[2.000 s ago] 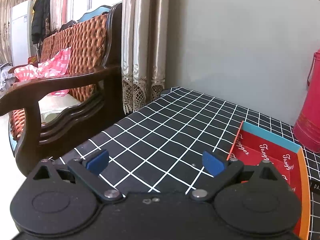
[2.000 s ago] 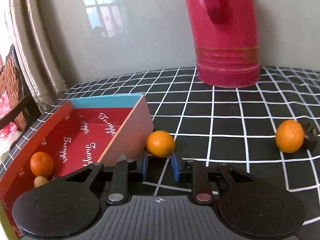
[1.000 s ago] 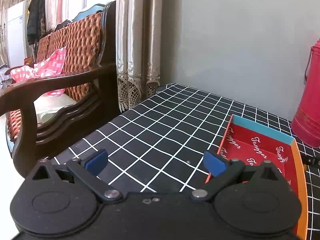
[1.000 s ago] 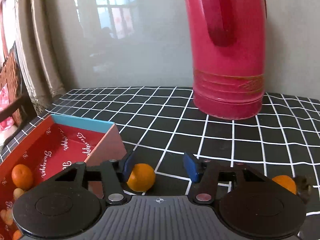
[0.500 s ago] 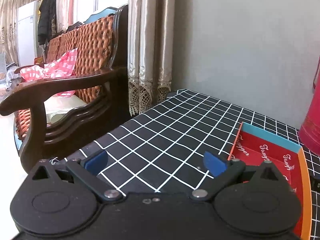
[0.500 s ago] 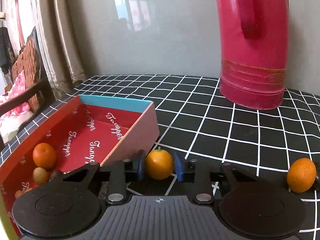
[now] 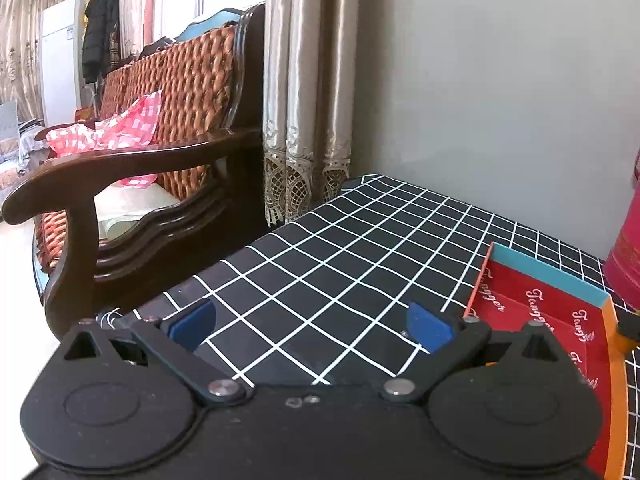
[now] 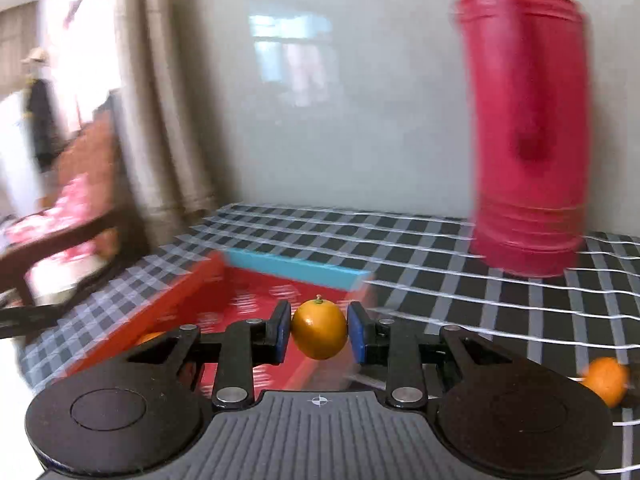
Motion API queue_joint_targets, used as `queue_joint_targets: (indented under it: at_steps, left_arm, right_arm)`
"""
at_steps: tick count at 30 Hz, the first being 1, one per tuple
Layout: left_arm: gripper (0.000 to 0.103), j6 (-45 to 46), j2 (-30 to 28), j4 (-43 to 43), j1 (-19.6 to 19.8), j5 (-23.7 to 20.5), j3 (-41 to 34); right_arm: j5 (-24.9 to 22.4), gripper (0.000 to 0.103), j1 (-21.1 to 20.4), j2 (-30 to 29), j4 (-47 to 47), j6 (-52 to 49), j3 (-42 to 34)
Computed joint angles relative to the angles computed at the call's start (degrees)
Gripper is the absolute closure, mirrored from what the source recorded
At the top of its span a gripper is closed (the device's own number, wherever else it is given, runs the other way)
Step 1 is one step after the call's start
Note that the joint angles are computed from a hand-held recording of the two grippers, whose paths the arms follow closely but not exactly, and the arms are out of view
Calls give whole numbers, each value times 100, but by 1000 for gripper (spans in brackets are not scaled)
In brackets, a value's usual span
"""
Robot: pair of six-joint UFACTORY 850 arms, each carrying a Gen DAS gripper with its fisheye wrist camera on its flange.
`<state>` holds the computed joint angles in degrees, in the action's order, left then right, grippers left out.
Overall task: Organize fruits
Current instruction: 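Carry the tangerine over the red box and open the right tool, then reach the left tool to the remaining orange and grasp it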
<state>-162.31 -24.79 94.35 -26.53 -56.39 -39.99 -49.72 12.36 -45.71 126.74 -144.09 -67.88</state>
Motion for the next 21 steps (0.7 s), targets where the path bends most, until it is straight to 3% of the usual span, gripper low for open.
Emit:
queue_joint_targets:
  at_steps: [4, 8, 9, 10, 11, 12, 13, 15, 17, 21]
  left_arm:
    - [7, 68, -54, -8, -52, -12, -63]
    - [7, 141, -120, 31, -147, -13, -159]
    - [7, 192, -165, 29, -186, -30, -219]
    - [7, 238, -202, 30, -225, -60, -268]
    - [7, 292, -242, 50, -269, -92, -322]
    - [7, 353, -285, 75, -315, -116, -385]
    - [7, 400, -331, 103, -369, -145, -452]
    - [7, 473, -410, 235, -465, -163, -564]
    - [7, 562, -508, 395, -584, -188, -687]
    - [7, 805, -737, 1044, -812, -60, -974]
  right_arm:
    - [-81, 72, 154, 192, -81, -435, 316]
    - [227, 71, 330, 248, -95, -982, 523]
    - [226, 59, 373, 297, 145, -1323, 663]
    - [122, 39, 347, 339, 320, -1550, 808]
    - [-83, 31, 318, 385, 396, -1650, 936]
    - [-307, 12, 275, 463, 588, -1789, 1112]
    - [-461, 3, 239, 528, 860, -1987, 1257]
    - [-858, 2, 141, 661, 1455, -2370, 1582]
    - [-951, 0, 59, 746, 1950, -2545, 1761]
    - [-1117, 0, -51, 897, 3797, -3067, 2167]
